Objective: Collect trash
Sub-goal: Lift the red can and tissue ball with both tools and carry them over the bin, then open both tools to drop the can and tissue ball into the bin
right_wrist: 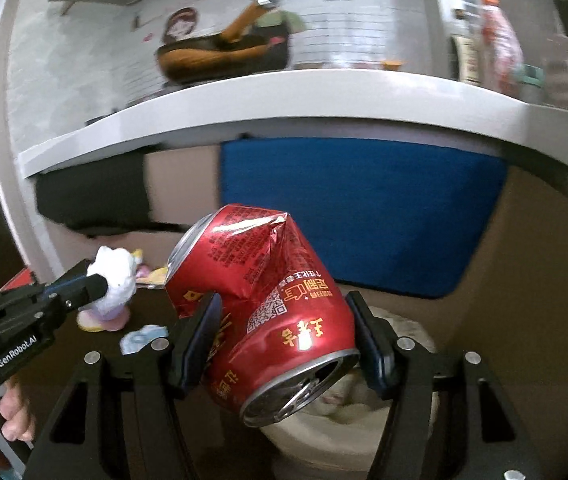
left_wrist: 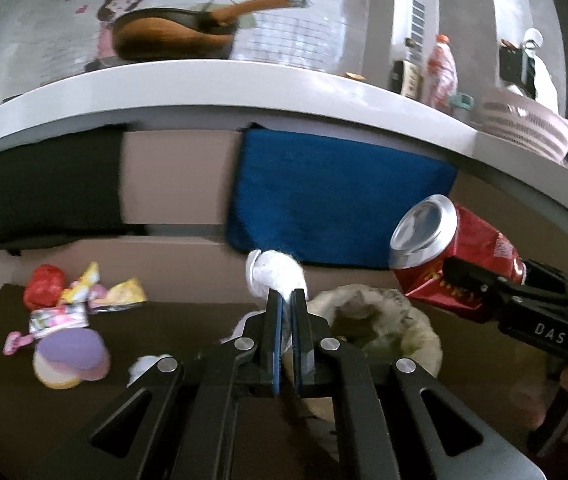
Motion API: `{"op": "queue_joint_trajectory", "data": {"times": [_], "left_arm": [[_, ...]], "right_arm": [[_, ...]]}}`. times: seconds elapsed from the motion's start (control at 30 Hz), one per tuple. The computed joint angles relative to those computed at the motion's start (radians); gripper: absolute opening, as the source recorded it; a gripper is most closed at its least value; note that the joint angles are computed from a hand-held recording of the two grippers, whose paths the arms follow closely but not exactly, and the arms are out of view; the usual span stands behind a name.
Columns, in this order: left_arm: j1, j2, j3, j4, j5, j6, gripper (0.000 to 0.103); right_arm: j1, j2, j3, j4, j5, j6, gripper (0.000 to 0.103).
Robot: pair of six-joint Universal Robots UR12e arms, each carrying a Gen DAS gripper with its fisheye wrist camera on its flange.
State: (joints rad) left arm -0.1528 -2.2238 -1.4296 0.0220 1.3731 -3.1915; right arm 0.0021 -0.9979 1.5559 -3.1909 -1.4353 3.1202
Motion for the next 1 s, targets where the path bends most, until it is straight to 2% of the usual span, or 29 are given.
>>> {"op": "queue_joint_trajectory", "data": {"times": [0.27,0.6,1.0], "left_arm": [[-0.033,-0.042,0.072,-0.095,-0.026,-0.003,0.004],[-0.041,-0.087,0.133,-0.181,-0.048,-0.02,0.004],[-0.041,-0.12,0.181,-0.226,-0.069,-0.007,0.004]], "right_arm": [[-0.037,-0.002,0.009,0.031,-0.046,0.026,0.059],[-0.058,0.018,-0.001,0.055,-0.032,0.049,0.059],[-0.06,0.046,-0.03,0.107,-0.032,0.074,0.06]]}}
